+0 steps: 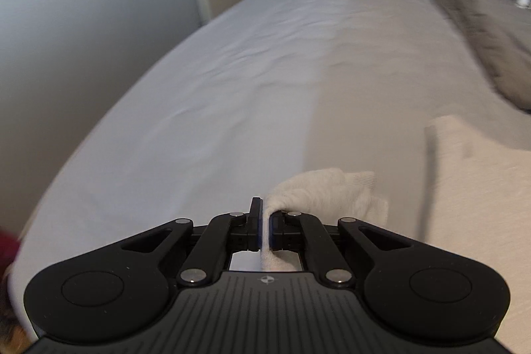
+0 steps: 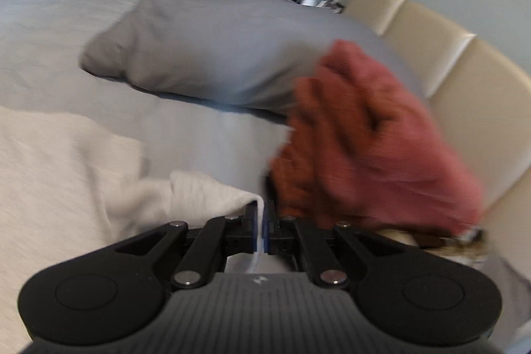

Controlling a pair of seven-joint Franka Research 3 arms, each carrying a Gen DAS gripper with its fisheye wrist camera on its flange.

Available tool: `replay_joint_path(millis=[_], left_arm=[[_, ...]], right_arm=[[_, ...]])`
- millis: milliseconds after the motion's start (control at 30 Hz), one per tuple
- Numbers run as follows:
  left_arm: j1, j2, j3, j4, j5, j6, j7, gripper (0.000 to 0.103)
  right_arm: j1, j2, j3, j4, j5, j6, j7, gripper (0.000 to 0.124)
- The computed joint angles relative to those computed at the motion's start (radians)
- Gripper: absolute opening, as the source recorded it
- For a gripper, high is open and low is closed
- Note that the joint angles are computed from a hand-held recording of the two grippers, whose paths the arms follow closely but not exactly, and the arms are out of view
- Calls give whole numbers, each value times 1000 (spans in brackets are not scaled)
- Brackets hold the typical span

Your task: Fold clothes

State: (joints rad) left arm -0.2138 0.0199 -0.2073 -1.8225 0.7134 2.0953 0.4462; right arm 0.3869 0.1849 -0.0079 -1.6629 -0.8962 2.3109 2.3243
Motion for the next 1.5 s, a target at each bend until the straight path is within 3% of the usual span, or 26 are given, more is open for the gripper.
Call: replay_joint_path(millis=[267,367,467,567,600,633,667,700,733,767,933,1033,1267,1500], left_arm=[[55,-229,-4,-213,-27,-165,-79,1],[75,-274,-5,-253,-54,-170,-103,1],[86,-272,5,-263,-118,-141,-89,2],[88,-243,-13,-236,-116,-171,-73,17],[86,-235,-19,-228,-102,-178,-67,29],[84,-228,-25,-219,-88,-185,-62,47],[80,-220,-39,-211,-50,-199,-76,57],[75,-200,-56,-191,1,-212,-96,57],[68,-188,-63,-182,45,-211,-107,58],[59,-181,-66,-174,75,-202,-109,60],[30,-140,-54,-148,124,-73,-107,61],[27,-114,-37,-143,128,59,-113,61],[30,57,4,-17,10,285,-119,59],[36,328,52,173,-170,514,-11,54]], right_arm=[[-40,-104,13,-116,-116,-108,-43,3],[-61,-123,27,-138,-145,-106,-59,4],[-76,-128,42,-145,-72,-99,-144,5],[-72,-111,54,-136,-39,-124,-231,6],[-70,-108,54,-135,-43,-128,-246,7],[-67,-105,55,-133,-47,-132,-261,10],[-64,-101,55,-131,-50,-136,-275,16],[-60,-108,55,-139,-62,-127,-262,23],[-56,-114,56,-147,-76,-118,-247,48],[-56,-122,57,-155,-89,-96,-232,61],[-60,-162,72,-173,-84,-4,-207,61],[-72,-160,74,-167,-19,82,-191,61],[-89,-74,62,-110,405,200,-258,59],[-87,106,20,13,667,326,-275,61]])
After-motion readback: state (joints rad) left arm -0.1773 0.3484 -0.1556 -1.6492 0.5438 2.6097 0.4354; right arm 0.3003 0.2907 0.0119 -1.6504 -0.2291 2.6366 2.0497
